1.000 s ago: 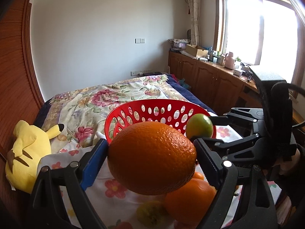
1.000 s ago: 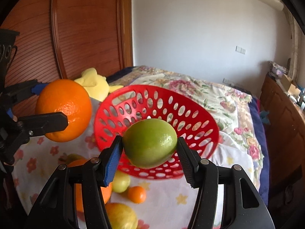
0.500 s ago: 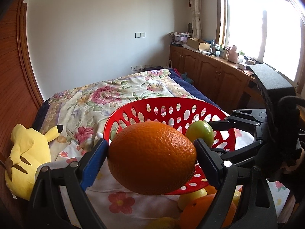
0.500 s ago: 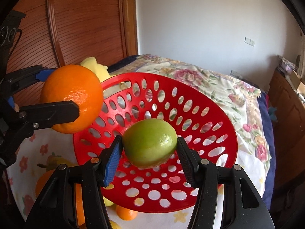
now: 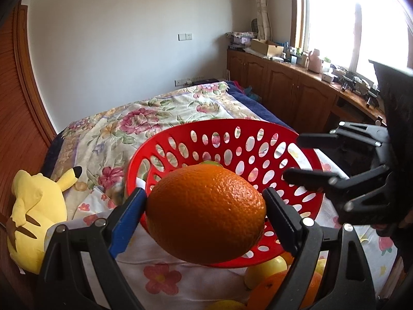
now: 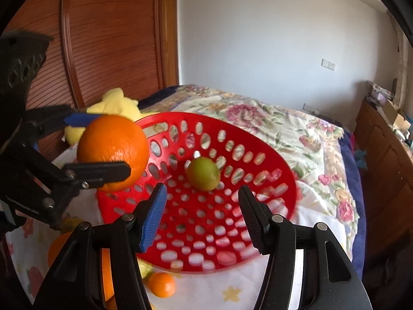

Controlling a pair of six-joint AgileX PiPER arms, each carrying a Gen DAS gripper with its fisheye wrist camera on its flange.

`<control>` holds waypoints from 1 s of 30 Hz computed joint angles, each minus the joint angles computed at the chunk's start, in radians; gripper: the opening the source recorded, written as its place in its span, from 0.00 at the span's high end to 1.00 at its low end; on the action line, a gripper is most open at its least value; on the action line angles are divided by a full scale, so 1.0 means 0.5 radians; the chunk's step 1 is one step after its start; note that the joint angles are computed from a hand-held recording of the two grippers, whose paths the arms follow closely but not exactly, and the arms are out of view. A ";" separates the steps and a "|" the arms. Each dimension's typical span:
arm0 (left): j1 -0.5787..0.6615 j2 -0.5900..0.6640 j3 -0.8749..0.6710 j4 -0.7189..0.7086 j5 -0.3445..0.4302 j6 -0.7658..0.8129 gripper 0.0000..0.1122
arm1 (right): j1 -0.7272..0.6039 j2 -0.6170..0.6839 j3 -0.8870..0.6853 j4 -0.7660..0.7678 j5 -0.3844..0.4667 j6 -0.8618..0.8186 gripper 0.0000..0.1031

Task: Organize fruits
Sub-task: 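Open the right tool to drop the green fruit into the basket while the left tool holds the orange above, then lower the orange into the red basket and open the left tool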

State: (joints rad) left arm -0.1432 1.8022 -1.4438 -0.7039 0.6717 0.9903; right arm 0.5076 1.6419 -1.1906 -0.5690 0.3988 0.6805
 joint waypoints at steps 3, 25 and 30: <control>-0.045 0.022 -0.021 0.094 -0.007 -0.082 0.20 | -0.032 -0.045 0.053 -0.013 -0.030 0.028 0.43; -0.212 0.072 -0.139 0.416 -0.015 -0.359 0.27 | -0.007 -0.177 0.267 -0.227 -0.122 0.293 0.43; -0.176 -0.032 -0.089 0.302 -0.001 -0.262 0.27 | 0.000 -0.219 0.314 -0.256 -0.139 0.345 0.43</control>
State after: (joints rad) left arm -0.2313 1.7860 -1.4883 -0.5526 0.6715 0.8591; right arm 0.5076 1.5326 -1.0334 -0.6970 0.3292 0.8533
